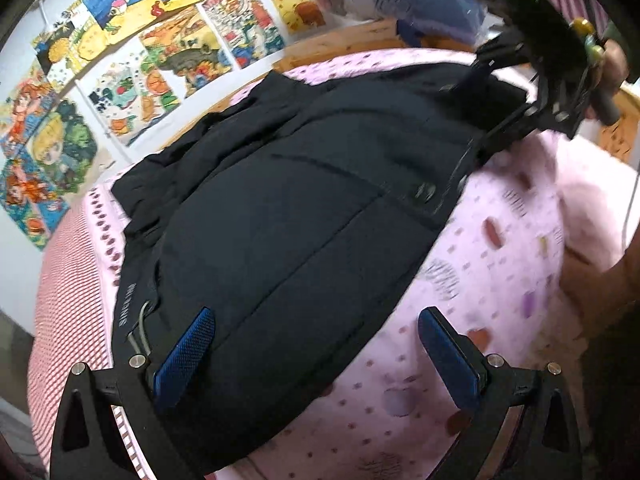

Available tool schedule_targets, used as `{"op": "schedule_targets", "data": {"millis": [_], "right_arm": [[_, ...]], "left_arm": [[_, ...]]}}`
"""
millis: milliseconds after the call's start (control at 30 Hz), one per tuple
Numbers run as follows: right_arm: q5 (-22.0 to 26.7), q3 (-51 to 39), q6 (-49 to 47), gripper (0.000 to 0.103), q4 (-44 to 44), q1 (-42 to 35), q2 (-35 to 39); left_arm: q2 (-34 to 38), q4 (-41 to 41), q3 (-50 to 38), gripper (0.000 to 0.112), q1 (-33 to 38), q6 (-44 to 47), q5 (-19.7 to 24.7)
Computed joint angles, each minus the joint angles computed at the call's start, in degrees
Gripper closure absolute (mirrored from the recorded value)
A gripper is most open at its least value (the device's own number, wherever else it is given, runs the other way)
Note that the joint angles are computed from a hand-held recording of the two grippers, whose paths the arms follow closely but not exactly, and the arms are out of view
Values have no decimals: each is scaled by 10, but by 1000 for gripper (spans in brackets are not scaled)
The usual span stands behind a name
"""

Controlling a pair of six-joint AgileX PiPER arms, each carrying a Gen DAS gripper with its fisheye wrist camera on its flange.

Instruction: Fold large clothes

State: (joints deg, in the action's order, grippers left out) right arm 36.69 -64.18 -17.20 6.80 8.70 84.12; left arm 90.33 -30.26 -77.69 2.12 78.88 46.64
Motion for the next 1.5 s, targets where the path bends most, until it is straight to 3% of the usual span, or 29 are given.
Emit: {"op": "schedule_targets", "data": {"millis": [300, 500, 700, 800, 933, 1367, 1433, 1500], "right_arm": [[-19, 39, 45, 9, -111, 43, -14], [-19, 48, 131, 9, -212, 69, -5], [-15, 63, 261, 9, -368, 105, -2], [-12, 77, 314, 9, -431, 125, -8], [11, 94, 426, 9, -570, 163, -9], [43, 88, 500, 10, -628, 170, 4], [40, 95, 514, 13, -642, 172, -4], [28, 98, 505, 28, -629, 165, -14]], "left_arm": [[-25, 1, 66, 10, 4, 41, -74], [-25, 20, 68, 9, -4, 14, -94], [-11, 50, 49, 9, -1, -49, -100], [-8, 31, 40, 9, 10, -39, -87], [-15, 17, 56, 9, 11, -19, -104], [-34, -16, 98, 10, 8, 46, -170], [-37, -29, 103, 12, 9, 61, -180], [-41, -39, 109, 19, 8, 71, -193]]}}
